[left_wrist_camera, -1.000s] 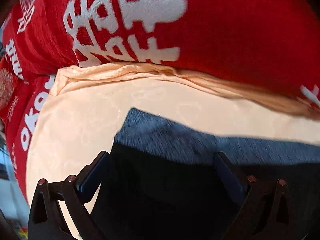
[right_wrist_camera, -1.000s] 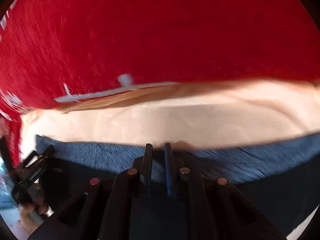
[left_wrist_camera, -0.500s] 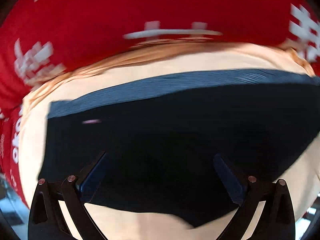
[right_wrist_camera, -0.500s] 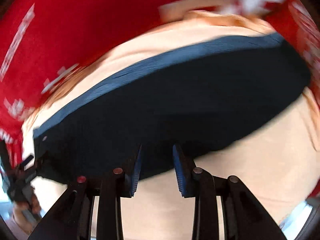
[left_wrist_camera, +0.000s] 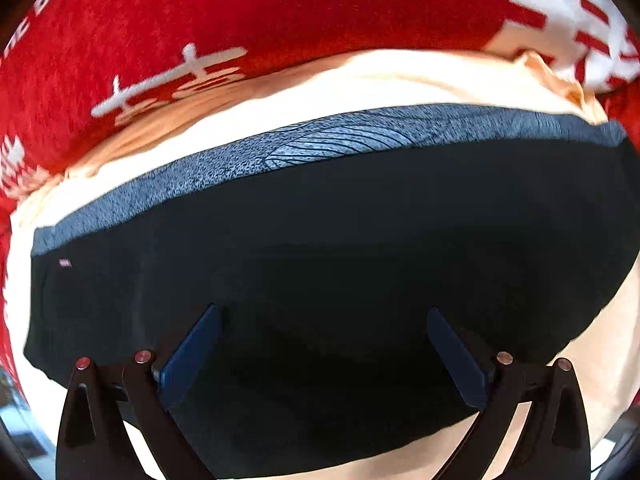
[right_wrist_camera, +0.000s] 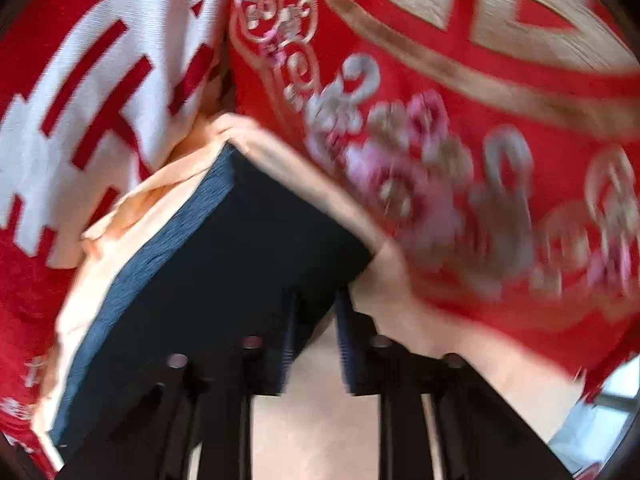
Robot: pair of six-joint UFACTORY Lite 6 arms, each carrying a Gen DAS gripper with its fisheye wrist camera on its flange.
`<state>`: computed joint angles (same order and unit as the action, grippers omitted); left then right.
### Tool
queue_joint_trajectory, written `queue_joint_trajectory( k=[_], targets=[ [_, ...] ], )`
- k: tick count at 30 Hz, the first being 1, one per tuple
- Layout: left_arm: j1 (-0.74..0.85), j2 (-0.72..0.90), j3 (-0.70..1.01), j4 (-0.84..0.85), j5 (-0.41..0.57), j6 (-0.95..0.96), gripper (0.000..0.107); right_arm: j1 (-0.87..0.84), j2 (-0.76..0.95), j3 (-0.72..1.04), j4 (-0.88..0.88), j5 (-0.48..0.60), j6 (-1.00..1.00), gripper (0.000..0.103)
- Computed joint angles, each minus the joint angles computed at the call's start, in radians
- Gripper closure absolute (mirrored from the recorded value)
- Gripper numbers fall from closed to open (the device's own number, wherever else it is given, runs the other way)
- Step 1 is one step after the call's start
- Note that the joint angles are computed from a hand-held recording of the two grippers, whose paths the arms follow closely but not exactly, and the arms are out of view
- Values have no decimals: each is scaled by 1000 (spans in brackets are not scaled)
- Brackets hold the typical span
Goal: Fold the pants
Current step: 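Grasp the folded end with the right tool and lift it toward the left tool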
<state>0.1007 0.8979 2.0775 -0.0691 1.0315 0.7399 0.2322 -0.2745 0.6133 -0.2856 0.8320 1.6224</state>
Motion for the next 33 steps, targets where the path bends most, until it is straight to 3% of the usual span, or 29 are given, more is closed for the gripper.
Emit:
queue_joint_trajectory(
  k=[2, 8, 14, 18, 21, 25, 33],
  targets=[
    [0, 11, 15, 3, 10, -16, 4, -36, 19, -8, -13, -41, -30, 83],
    [-29, -64, -105, 36, -72, -17, 4, 11, -30, 24, 1, 46, -65, 76],
    [-30, -60, -91, 49, -57, -42, 4, 206, -166, 33, 91, 132, 34, 74],
    [-30, -53, -89, 65, -63, -53, 4, 423, -133, 42, 122, 25, 235, 65],
    [-51, -88, -129, 83, -56, -93, 4, 548, -164, 2, 120, -34, 406, 64],
    [-67, -83, -103, 108, -19, -112, 4, 538, -100, -21, 124, -180, 398, 64],
    [-120, -157, -174, 110, -7, -114, 4, 572, -77, -32, 82, -273, 471, 64]
  ],
)
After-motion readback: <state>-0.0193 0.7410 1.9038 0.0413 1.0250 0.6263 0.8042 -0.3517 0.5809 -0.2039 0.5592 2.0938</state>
